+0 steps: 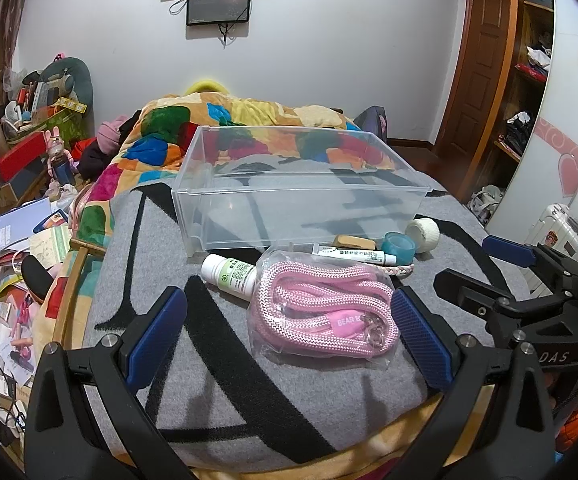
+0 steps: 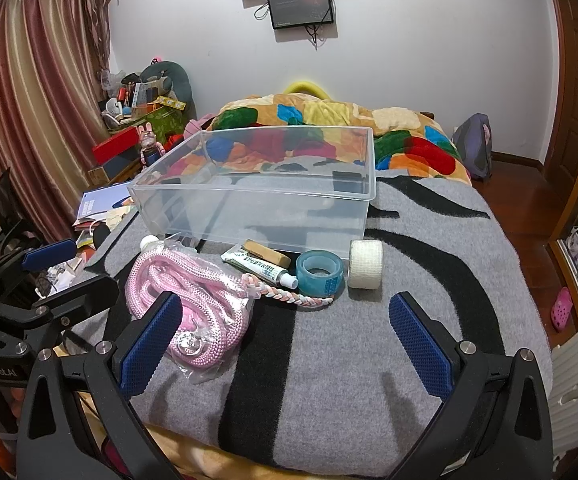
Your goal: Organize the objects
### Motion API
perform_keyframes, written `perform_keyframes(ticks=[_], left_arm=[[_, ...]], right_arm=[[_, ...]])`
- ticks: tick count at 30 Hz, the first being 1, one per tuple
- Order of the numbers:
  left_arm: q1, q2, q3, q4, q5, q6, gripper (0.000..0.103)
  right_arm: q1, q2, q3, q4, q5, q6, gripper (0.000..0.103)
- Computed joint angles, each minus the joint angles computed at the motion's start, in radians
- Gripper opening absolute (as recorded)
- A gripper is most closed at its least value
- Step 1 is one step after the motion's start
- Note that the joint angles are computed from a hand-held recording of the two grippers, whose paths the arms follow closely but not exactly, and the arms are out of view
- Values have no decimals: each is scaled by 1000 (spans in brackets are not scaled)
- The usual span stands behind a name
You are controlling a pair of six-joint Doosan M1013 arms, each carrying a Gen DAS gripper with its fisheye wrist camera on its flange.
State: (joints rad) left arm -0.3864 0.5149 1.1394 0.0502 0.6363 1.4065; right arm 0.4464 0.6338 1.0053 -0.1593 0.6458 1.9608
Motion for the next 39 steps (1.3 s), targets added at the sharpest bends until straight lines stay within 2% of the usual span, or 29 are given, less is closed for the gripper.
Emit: perform_keyframes(ticks=[24, 33, 36, 37, 38, 39], left_arm=[[3, -3, 12, -14, -2, 8, 103], [18, 18, -22, -48, 34, 30, 103], [25, 34, -48, -34, 49, 13, 103], [30, 41, -59, -33, 53, 10, 99], [34, 48, -73, -38, 65, 9, 89], [39, 60, -93, -46, 88, 15, 85]], right_arm=[[-1, 0, 2, 23, 7, -9, 103], [-10, 6, -2, 61, 8, -35, 103], [-13, 18, -24, 35, 24, -18, 103], [-13, 24, -35, 15, 33, -6, 103], [-14, 31, -46, -5, 41, 3, 103], [-14, 35, -54, -17, 47, 7, 102]])
